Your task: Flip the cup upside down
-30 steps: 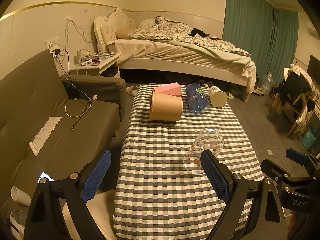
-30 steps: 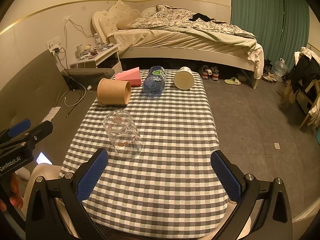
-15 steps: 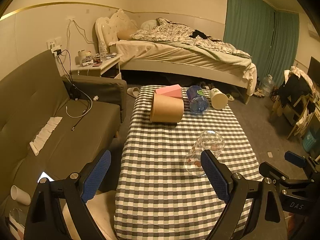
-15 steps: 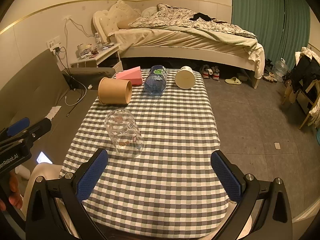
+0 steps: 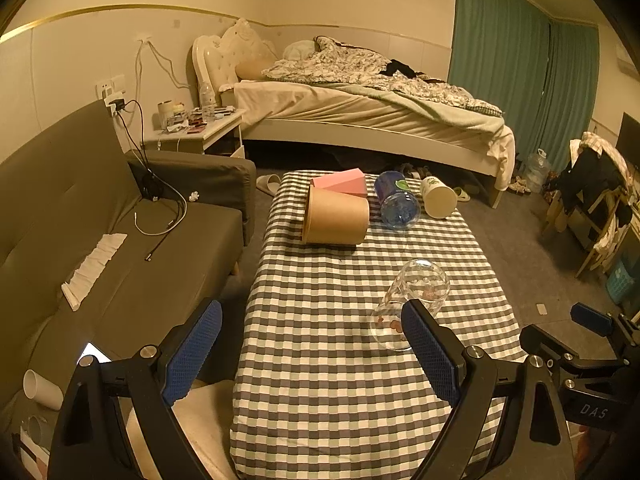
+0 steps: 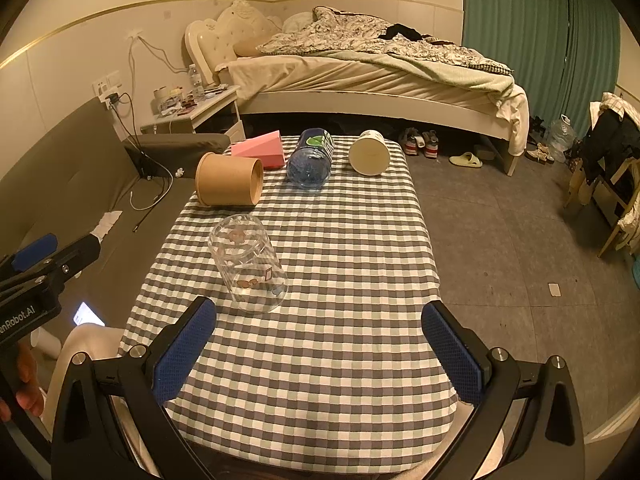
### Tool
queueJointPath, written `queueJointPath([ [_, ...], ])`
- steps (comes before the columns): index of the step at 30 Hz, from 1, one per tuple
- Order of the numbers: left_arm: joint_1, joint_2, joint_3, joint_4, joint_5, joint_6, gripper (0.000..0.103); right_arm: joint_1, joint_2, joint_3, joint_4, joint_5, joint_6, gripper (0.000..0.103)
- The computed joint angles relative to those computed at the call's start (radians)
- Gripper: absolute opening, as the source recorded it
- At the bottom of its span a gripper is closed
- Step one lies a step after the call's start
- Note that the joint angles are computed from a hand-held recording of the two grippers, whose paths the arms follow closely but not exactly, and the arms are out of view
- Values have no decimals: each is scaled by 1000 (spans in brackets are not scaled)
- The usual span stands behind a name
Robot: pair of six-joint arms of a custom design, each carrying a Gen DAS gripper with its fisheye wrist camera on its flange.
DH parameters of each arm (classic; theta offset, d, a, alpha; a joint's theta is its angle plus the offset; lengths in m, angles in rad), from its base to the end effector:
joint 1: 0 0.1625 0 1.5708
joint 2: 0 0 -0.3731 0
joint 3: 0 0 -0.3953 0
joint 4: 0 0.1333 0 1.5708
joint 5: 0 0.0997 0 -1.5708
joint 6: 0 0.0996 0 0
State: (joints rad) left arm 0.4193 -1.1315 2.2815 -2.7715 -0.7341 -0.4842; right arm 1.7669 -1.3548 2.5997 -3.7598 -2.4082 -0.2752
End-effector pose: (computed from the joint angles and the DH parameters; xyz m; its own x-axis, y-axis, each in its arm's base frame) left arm -0.3021 -0.3615 0.0778 -0.6964 0.3387 -0.6327 0.6644 0.6376 -0.3900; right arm 0.1203 -0.3013 0.1941 -0.7136 0.2862 0.6394 -0.3202 0.6785 -0.6611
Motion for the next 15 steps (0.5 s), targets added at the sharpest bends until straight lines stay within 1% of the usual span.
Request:
queueJointPath([
  [15, -6, -14, 10, 19, 4, -18, 94, -2, 2, 2, 4, 0, 4, 103],
])
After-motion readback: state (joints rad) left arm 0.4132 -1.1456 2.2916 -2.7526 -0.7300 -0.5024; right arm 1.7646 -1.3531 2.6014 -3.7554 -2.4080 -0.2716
